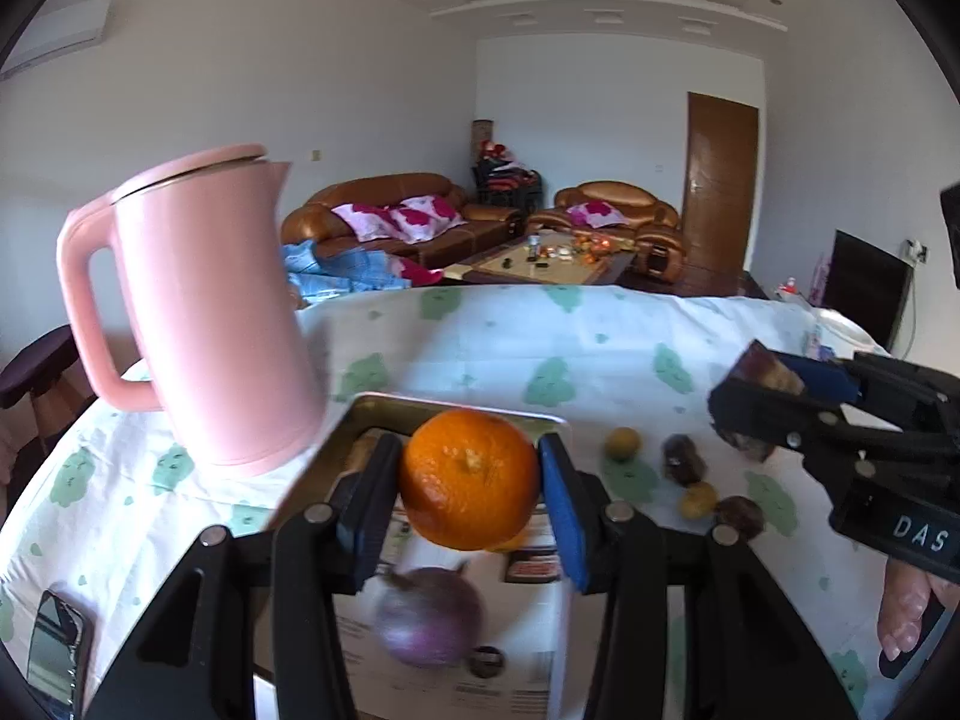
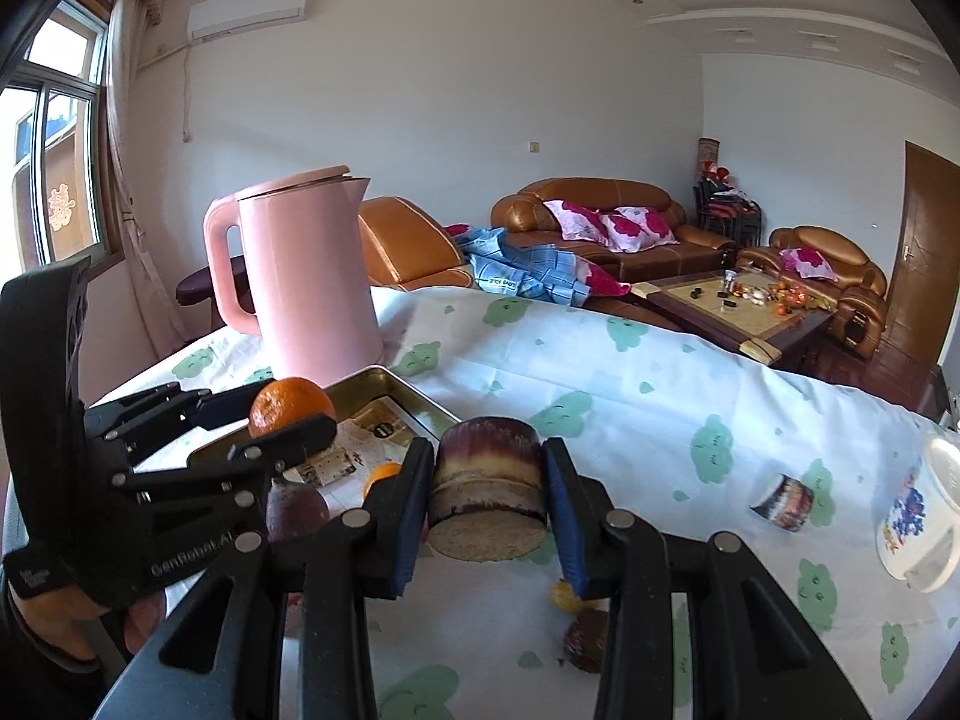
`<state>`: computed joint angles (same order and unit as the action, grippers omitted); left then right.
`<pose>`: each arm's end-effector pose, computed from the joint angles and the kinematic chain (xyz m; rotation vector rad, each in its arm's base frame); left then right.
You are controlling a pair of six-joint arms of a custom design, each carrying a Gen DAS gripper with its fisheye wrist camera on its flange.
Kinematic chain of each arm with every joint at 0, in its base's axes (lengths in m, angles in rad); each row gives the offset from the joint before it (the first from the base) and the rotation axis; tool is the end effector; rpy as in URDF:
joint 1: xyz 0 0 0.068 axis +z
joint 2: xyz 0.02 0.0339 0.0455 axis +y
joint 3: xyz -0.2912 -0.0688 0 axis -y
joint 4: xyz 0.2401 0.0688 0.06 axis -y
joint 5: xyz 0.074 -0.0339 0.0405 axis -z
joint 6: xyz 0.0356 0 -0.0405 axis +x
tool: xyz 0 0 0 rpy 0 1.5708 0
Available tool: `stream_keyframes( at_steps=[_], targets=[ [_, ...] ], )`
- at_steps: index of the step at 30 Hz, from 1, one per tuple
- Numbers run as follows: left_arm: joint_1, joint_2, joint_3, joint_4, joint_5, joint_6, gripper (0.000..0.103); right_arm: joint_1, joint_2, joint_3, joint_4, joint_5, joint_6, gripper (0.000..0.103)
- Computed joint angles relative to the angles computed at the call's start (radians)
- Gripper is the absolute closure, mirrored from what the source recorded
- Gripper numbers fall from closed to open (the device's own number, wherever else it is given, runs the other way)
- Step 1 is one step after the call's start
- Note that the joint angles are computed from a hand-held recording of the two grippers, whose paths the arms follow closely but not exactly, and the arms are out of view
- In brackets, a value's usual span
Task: Organize fruits
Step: 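Carry the orange and the cake over the open tin box with both tools, then open the left tool to drop the orange into the tin while the right tool drops the cake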
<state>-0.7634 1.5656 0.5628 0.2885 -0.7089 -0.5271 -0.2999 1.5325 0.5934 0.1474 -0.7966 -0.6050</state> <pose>0.2144 -0.1731 0.1684 -0.1029 2.0890 0.0436 0.2641 -0.0550 0.1758 -0.6738 2.0089 0.4155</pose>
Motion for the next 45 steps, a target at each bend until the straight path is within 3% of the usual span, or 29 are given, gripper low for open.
stream_keyframes(
  at_steps=[23, 45],
  targets=[
    [0.22, 0.025, -0.074, 0.061, 0.155, 0.038, 0.055, 0.252, 0.104, -0.03, 0.178, 0.127, 0.152, 0.064],
    [0.262, 0.088, -0.067, 0.096, 0.213, 0.058, 0.055, 0.315, 0.187, -0.022, 0.244, 0.163, 0.181, 0.064]
  ],
)
